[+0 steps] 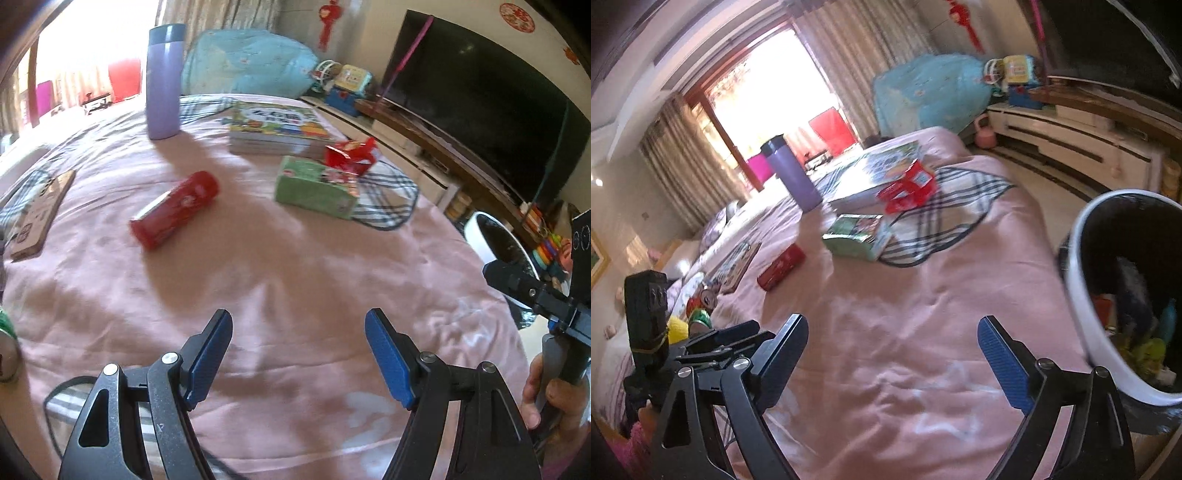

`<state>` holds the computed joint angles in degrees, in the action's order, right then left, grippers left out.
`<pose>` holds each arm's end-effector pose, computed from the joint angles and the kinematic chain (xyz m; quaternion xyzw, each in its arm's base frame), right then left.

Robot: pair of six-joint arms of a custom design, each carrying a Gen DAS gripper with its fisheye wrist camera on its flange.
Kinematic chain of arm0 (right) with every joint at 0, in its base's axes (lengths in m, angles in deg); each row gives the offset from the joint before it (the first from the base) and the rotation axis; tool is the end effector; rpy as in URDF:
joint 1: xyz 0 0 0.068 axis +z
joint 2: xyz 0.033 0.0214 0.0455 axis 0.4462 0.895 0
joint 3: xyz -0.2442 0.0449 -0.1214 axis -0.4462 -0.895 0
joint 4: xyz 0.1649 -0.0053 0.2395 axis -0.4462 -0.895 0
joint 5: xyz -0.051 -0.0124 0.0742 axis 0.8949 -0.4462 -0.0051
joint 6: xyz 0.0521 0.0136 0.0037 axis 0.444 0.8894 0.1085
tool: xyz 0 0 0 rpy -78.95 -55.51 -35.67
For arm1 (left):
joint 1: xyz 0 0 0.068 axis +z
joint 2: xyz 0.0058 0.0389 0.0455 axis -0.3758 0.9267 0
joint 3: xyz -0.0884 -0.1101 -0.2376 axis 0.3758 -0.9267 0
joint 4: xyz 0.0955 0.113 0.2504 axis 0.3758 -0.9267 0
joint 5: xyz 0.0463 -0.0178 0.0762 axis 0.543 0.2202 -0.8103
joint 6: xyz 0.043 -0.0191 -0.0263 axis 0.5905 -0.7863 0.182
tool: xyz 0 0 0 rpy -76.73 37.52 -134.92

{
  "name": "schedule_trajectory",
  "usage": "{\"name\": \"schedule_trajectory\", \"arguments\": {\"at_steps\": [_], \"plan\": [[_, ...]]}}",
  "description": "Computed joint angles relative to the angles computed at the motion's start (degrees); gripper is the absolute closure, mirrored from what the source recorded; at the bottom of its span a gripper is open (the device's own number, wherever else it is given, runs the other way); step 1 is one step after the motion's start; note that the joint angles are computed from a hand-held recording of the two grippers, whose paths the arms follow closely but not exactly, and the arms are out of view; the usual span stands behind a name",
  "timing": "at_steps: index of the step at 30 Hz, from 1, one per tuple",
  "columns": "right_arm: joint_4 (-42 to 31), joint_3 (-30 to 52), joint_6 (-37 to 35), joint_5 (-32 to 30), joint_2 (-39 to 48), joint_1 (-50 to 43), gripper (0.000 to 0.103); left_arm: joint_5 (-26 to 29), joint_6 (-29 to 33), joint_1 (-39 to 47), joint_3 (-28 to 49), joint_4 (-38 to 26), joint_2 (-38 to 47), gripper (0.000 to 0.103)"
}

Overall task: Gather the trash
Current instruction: 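Grasp the red cylindrical can with the left gripper while the right gripper grasps the green milk carton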

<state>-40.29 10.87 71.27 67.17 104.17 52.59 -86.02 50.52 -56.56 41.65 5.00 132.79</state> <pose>0.2372 0.1275 0.1361 -0.1445 0.9007 0.2603 0.3164 0.2082 -0.1325 0.1460 -0.0517 0.9329 -0.0994 0.3424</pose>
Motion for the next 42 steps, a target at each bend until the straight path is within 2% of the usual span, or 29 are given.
{"name": "schedule_trajectory", "arguments": {"at_steps": [4, 13, 24, 34, 35, 36, 37, 39, 42], "plan": [[0.71, 2.99, -1.38, 0.29, 4.89, 2.58, 0.009, 1.27, 1.87, 3.09, -0.85, -1.04, -1.66, 0.029], [-1.30, 14.26, -7.71, 1.15, 16.74, 6.77, 0.009, 2.05, 8.94, 10.88, 2.75, -0.97, 3.01, 0.028], [-6.19, 30.26, -16.69, 0.73, 30.35, 7.40, 0.009, 4.53, 17.88, 20.41, 10.60, 1.56, 14.45, 0.023], [-14.40, 46.35, -23.56, 1.66, 43.24, 8.16, 0.011, 7.56, 20.71, 23.11, 17.53, 4.21, 25.89, 0.025], [-15.21, 47.31, -23.65, 1.87, 44.15, 8.34, 0.011, 8.11, 21.08, 23.15, 18.02, 4.36, 26.68, 0.030], [-15.91, 47.89, -23.60, 2.27, 44.77, 8.52, 0.017, 8.29, 21.31, 23.07, 18.25, 4.36, 27.09, 0.039], [-16.16, 47.94, -23.50, 3.01, 44.92, 8.69, 0.035, 8.44, 21.61, 22.89, 18.78, 4.13, 27.93, 0.044], [-15.38, 46.26, -22.56, 4.47, 44.03, 8.95, 0.040, 8.88, 21.83, 22.52, 18.83, 4.33, 28.36, 0.063], [-13.26, 41.68, -20.59, 3.22, 40.80, 8.33, 0.045, 10.90, 20.77, 22.17, 18.01, 4.99, 27.45, 0.069]]}}
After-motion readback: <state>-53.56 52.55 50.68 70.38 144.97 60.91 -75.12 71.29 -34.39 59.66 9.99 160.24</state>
